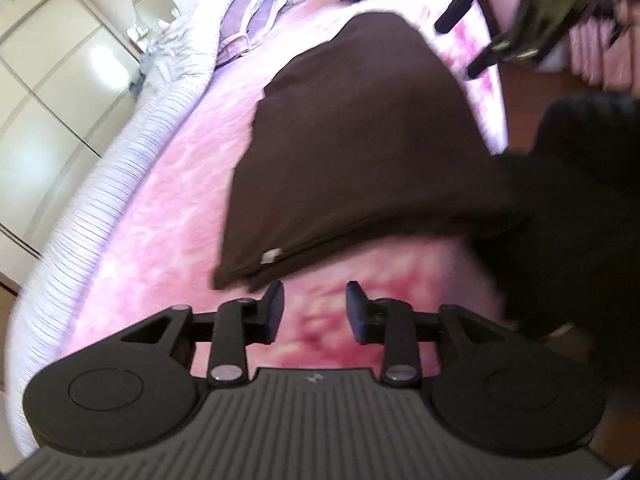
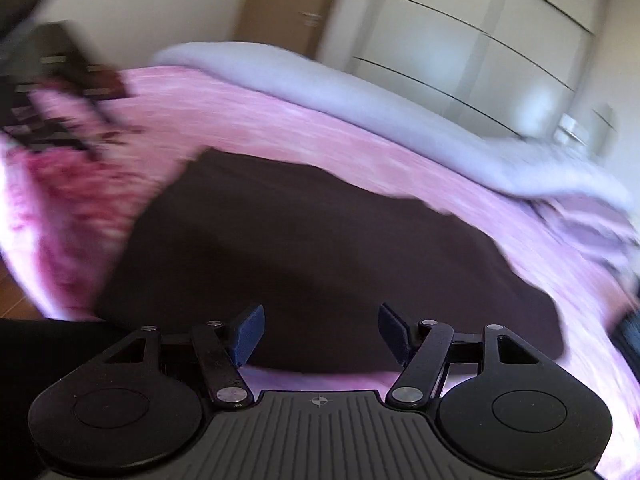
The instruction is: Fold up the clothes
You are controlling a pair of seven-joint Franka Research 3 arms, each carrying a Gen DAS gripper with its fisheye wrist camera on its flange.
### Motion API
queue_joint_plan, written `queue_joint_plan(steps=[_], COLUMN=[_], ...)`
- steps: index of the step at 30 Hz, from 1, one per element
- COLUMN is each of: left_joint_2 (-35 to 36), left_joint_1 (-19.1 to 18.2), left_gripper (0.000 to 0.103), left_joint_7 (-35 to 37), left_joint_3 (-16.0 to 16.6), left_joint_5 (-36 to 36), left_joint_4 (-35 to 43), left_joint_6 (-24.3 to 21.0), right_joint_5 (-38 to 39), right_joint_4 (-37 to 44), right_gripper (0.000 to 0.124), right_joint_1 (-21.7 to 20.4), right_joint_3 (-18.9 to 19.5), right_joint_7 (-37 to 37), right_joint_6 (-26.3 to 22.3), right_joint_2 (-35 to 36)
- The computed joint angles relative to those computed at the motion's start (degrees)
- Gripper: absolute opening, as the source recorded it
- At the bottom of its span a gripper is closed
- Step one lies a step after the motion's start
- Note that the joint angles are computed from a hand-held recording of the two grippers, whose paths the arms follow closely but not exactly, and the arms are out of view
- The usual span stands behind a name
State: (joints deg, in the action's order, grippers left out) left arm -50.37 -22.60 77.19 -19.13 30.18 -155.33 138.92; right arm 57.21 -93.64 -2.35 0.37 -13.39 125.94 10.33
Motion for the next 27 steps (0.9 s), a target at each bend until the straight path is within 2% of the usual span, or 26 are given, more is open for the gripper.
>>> queue_joint_plan(steps=[3, 8, 11, 13, 14, 15, 16, 19, 20, 22, 25, 26, 27], left_joint_2=[2.0, 7.1, 8.9, 10.1, 10.6, 11.3, 11.8, 12.3, 12.2, 11.5, 10.6, 10.4, 10.2], left_joint_1=[2.9, 11.2, 15.8, 18.7, 18.9, 17.4, 15.7, 13.3, 12.4, 11.0, 11.2, 11.3, 11.4], left_gripper=[0.037, 0.043, 0.043, 0.037, 0.033, 0.017, 0.009, 0.008, 0.008, 0.008, 0.008, 0.008, 0.008], left_joint_7=[7.9, 16.0, 17.8, 18.8, 20.2, 23.1, 25.6, 26.9, 26.6, 25.3, 25.4, 25.6, 25.9], left_joint_3=[1.3, 1.1, 0.7, -0.2, 0.0, 1.2, 2.3, 4.3, 5.2, 6.8, 5.9, 5.3, 4.8], left_joint_5=[8.6, 22.0, 27.5, 30.6, 30.9, 29.3, 27.0, 19.6, 16.6, 10.9, 8.5, 8.3, 8.2], left_joint_4=[-2.8, -4.6, -4.8, -4.4, -4.2, -4.0, -3.8, -3.2, -3.0, -3.0, -3.0, -2.9, -2.9], left_joint_6=[6.3, 18.6, 26.2, 30.1, 30.8, 29.8, 28.3, 26.1, 25.5, 24.8, 24.0, 23.5, 23.1], right_joint_5=[-1.0, -2.5, -3.5, -3.7, -3.9, -4.2, -4.2, -3.3, -3.7, -5.9, -6.9, -6.9, -6.9], right_joint_4=[-2.4, -3.1, -2.2, -2.9, -3.5, -4.3, -5.4, -8.9, -9.2, -8.1, -6.5, -6.8, -8.1], right_gripper=[0.066, 0.066, 0.066, 0.067, 0.069, 0.070, 0.071, 0.073, 0.074, 0.074, 0.074, 0.074, 0.074], right_joint_1=[1.7, 4.4, 4.8, 4.7, 4.5, 4.4, 4.3, 4.4, 4.5, 4.4, 3.8, 3.8, 4.2], right_joint_3=[1.0, 1.5, 1.3, 1.3, 1.1, 1.1, 1.1, 1.1, 0.9, 0.3, 0.0, 0.1, 0.3], right_joint_7=[-3.1, -5.1, -4.5, -4.7, -5.2, -6.8, -9.4, -17.4, -16.9, -11.9, -8.2, -8.5, -10.4], right_joint_6=[-0.7, 3.1, 4.9, 6.3, 6.5, 7.0, 8.0, 11.1, 10.7, 6.3, -2.9, -4.5, -4.1], right_joint_2=[-2.0, -1.9, -1.0, -1.1, -1.3, -1.6, -2.1, -3.4, -3.5, -3.2, -3.1, -3.4, -4.1])
